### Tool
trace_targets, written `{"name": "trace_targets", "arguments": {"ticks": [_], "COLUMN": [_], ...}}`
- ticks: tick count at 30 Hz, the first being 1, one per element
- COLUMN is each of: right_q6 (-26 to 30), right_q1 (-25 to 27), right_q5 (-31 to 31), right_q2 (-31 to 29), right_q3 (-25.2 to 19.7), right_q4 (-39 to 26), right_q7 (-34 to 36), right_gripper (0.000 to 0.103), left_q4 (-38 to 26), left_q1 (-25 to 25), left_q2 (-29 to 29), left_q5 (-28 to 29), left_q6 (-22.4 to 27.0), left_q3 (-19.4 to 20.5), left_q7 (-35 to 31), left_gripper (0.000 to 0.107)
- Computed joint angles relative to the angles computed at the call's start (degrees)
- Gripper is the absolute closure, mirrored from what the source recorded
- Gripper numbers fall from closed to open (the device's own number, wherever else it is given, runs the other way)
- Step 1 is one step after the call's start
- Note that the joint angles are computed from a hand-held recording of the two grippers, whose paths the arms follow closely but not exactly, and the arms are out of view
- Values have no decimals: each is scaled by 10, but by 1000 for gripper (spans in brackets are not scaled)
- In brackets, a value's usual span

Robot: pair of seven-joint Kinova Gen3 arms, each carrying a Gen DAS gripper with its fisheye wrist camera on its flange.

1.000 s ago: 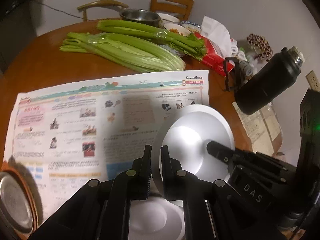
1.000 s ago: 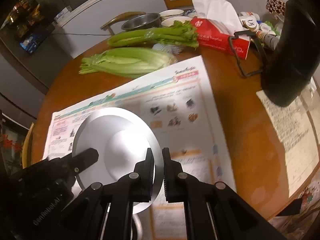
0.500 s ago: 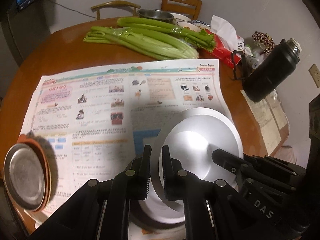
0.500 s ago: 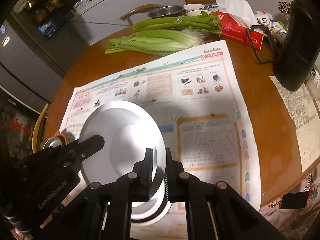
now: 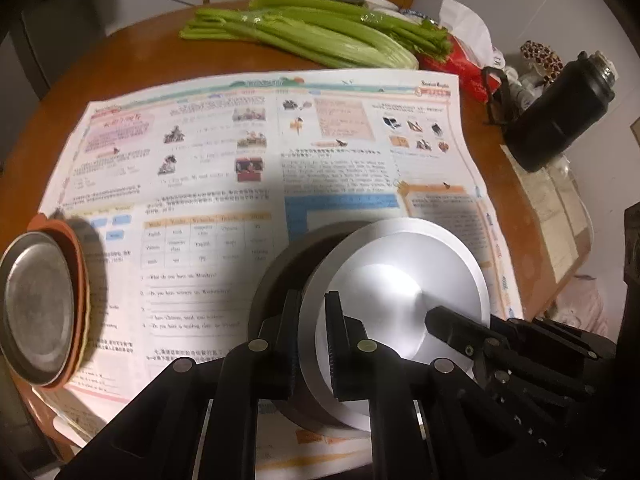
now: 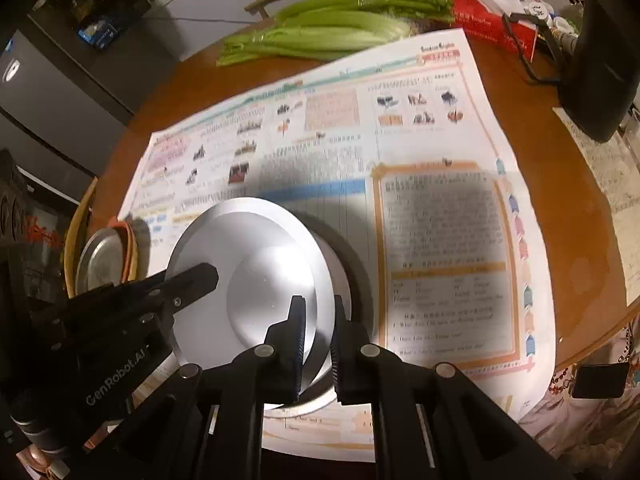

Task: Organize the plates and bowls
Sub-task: 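Lift the white bowl with both grippers and lower it into the steel bowl, then open both grippers to release the white bowl, then close both grippers on the steel bowl rim of the stack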

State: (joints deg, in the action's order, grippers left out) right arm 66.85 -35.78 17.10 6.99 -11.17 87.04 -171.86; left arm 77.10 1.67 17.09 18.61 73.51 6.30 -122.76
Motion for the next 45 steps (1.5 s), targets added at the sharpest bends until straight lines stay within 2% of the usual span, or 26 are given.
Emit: {"name": "trace_targets", "arguments": {"ticks": [2, 5, 7, 9, 13, 14, 19, 25, 29, 32, 36, 39, 42, 45], "right_q6": [1, -2, 2, 14, 26, 27, 72, 88, 83, 61, 37, 2, 6, 6], "right_q1": [-2, -3, -6, -11, -21, -21, -28, -35, -30, -21, -15, -6, -11, -6], "right_q5": [3, 2, 7, 14, 37, 39, 54, 71, 59, 45, 31, 15, 34, 29], "right_q2": [4, 6, 8, 14, 10, 8, 20, 14, 9, 2, -2, -11, -12, -11], "right_q3": [-1, 0, 0, 0, 4, 4, 4, 2, 1, 0, -4, -5, -8, -8], "right_q4": [-1, 0, -4, -14, -16, -15, -37, -39, -29, -9, 10, 31, 32, 29], "right_q7": [-1, 3, 1, 5, -13, -15, -17, -28, -20, -22, -21, -20, -40, -32], "right_gripper": [91, 91, 91, 91, 89, 88, 65, 49, 49, 49, 49, 49, 49, 49], "left_q4": [0, -12, -16, -10, -18, -20, -25, -39, -48, -41, -47, -38, -39, -56], "left_q1": [-2, -9, -12, -17, -27, -27, -31, -52, -62, -66, -80, -81, -82, -83], "left_q2": [3, 17, 23, 21, 27, 27, 28, 34, 40, 41, 68, 73, 80, 96], "left_q5": [2, 12, 21, 34, 55, 55, 57, 85, 91, 93, 112, 113, 111, 108], "left_q6": [3, 25, 37, 29, 30, 28, 24, 38, 51, 50, 85, 81, 77, 99], "left_q3": [-1, 1, 5, 7, 5, 4, 4, 6, 6, 5, 10, 8, 5, 8], "left_q7": [1, 2, -4, -16, -12, -10, -8, -16, -31, -43, -56, -57, -49, -39], "left_gripper": [95, 84, 72, 69, 52, 51, 49, 39, 39, 39, 39, 39, 39, 39]}}
